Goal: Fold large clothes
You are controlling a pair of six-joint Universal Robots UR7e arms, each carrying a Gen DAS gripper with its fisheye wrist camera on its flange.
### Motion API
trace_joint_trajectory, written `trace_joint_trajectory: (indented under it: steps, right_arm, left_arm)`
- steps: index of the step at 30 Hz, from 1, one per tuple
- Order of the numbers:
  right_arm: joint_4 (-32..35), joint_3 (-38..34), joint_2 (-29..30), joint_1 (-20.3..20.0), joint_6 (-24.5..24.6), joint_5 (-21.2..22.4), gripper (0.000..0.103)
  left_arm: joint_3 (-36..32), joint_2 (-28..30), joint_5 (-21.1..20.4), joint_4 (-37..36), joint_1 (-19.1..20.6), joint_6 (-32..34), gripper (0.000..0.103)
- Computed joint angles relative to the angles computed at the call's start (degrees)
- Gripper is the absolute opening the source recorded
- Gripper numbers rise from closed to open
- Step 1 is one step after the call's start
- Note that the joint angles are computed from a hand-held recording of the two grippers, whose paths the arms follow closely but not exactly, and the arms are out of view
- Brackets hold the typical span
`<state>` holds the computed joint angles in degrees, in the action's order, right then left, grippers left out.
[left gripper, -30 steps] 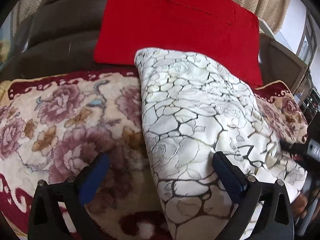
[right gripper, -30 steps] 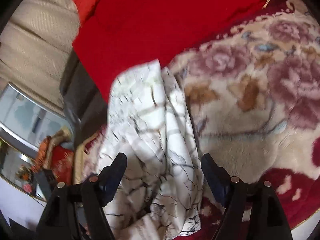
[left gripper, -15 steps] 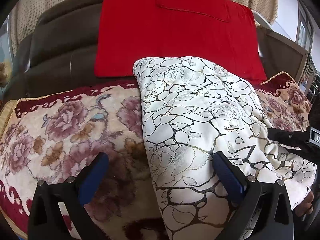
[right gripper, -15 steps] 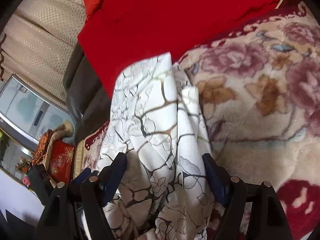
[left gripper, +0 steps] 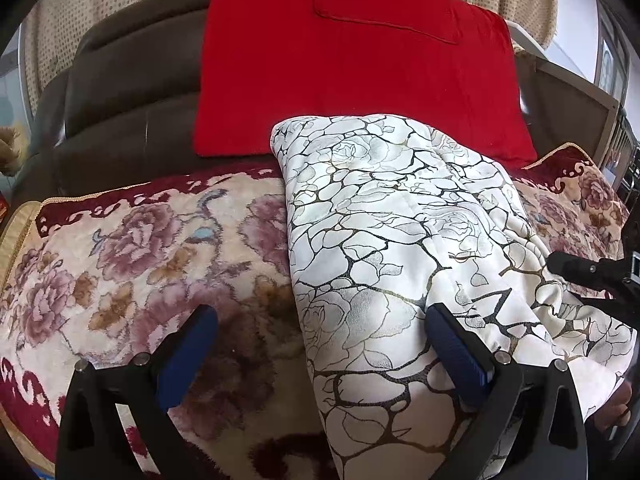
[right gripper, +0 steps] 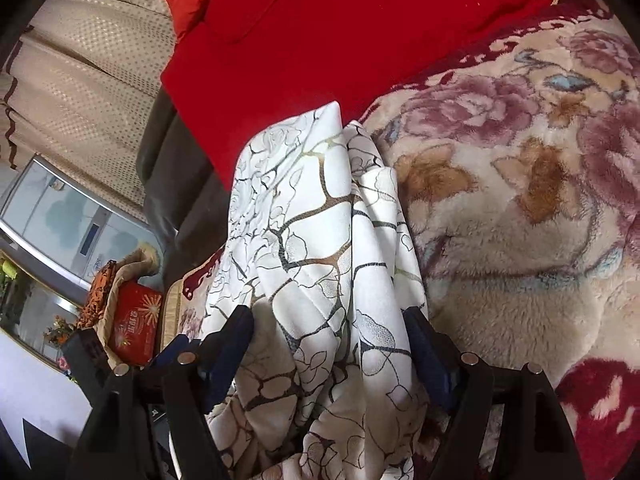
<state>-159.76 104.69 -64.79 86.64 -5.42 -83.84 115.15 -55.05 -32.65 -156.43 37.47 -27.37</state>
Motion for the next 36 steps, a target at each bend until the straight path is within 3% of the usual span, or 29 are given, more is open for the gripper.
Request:
trace_joint_trajectory:
  steps: [13, 25, 29, 32, 34, 36]
  right_arm:
    - [-1.7, 1.2, -2.0, -1.2, 0.5, 1.3, 0.080]
    - [3.7, -2.7, 0.8, -1.8, 1.5, 0.3, 0.080]
    - [4.0, -2.9, 1.0, -1.8, 1.2, 0.8, 0.080]
    - [4.7, -3.0, 0.8, -2.2, 1.6, 2.2, 0.080]
    - [4.8, -2.9, 0.7, -2.5, 1.7, 3.0, 0.080]
    - [5.0, -3.1, 0.7, -2.6, 1.7, 3.4, 0.080]
  left_arm:
    - [-0.3, 0.0, 0.7, 1.3, -0.4, -0.3, 0.103]
    - [-0.4, 0.2, -0.9, 0.6, 0.3, 0.5, 0.103]
    - [-1.6, -1.5, -5.8, 2.9, 1.8, 0.3, 0.103]
    - [-0.6, -3.9, -11.5, -2.9, 3.5, 1.2, 0.103]
    - [0.3, -5.8, -18.5, -8.1, 5.5, 1.8, 0.103]
    - [-0.2, -6.6, -24.8, -8.5, 7.5, 1.5, 0.103]
